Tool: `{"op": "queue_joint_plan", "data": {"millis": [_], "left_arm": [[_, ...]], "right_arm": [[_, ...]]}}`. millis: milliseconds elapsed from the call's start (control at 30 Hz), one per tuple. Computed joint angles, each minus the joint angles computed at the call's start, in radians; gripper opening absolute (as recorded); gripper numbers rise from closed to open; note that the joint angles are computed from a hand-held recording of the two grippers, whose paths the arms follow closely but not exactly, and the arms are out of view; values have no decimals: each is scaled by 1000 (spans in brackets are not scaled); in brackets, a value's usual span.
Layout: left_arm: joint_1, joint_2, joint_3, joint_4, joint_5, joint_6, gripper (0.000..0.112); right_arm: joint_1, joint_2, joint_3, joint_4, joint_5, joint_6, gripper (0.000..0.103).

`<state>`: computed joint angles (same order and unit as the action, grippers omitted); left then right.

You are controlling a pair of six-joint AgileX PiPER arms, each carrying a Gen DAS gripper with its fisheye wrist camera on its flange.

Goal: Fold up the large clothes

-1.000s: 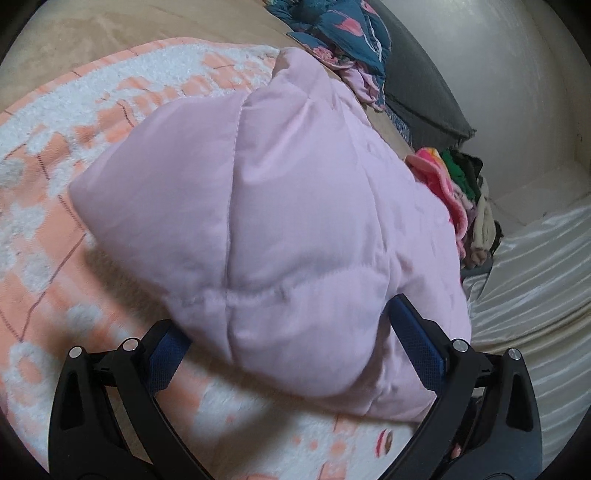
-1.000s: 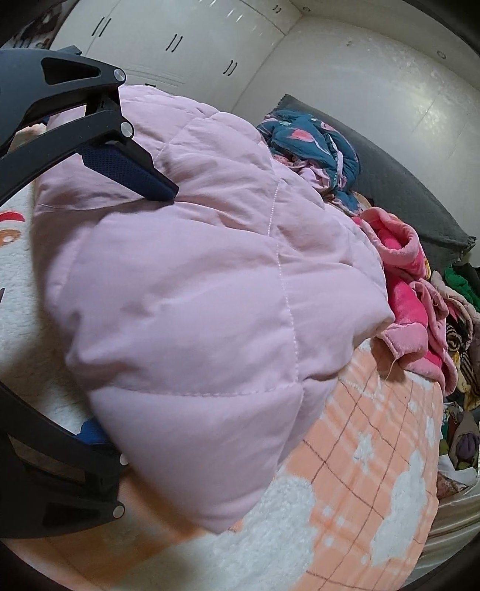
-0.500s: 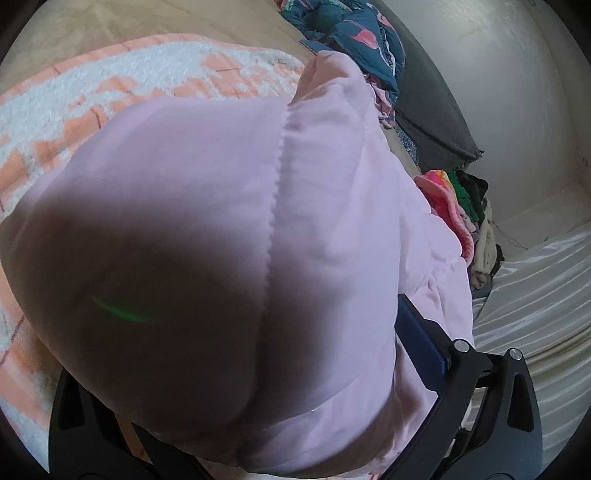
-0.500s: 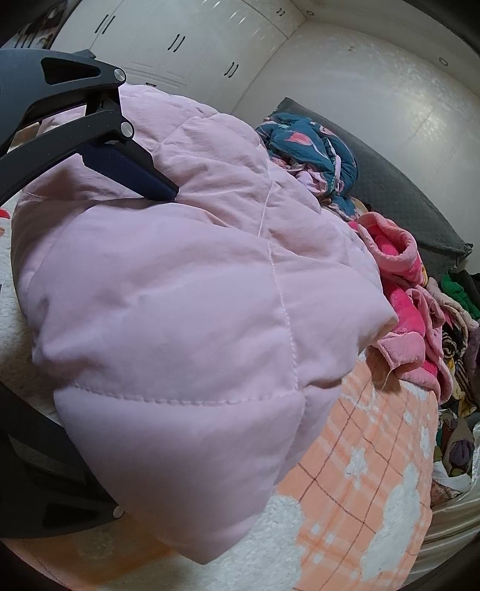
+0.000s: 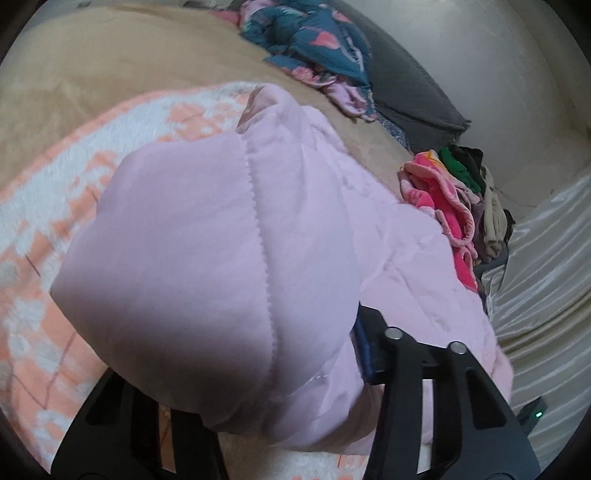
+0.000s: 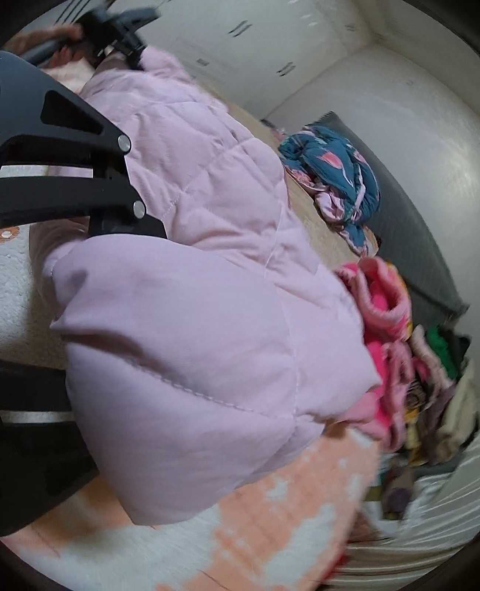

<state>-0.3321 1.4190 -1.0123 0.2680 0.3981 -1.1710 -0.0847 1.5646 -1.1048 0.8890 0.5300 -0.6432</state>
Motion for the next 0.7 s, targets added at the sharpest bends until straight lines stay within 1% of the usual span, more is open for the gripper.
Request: {"op": "queue_joint_plan", "data": {"millis": [133, 200, 300, 400, 433, 567, 700], "left_arm": [[-61, -27, -23, 164, 76, -124, 33], [-79, -36, -33, 197, 102, -139, 32], [-139, -68, -40, 289, 165, -199, 32], [-175, -100, -27, 334, 199, -223, 32], [-199, -120, -16, 351, 222, -232, 32], [-256, -176, 12, 367, 273, -253, 32], [-361, -234, 43, 453, 363, -343, 32]], "right_arm": [[38, -80, 17, -93, -35, 19, 32], [58, -126, 34, -156, -51, 43, 32], [66, -184, 64, -195, -52, 62, 31], [68, -242, 97, -233, -37, 88, 31], [67, -272, 115, -249, -29, 93, 31], [64, -374, 172, -289, 1, 105, 31], [46, -485, 224, -317, 57, 107, 31]]}}
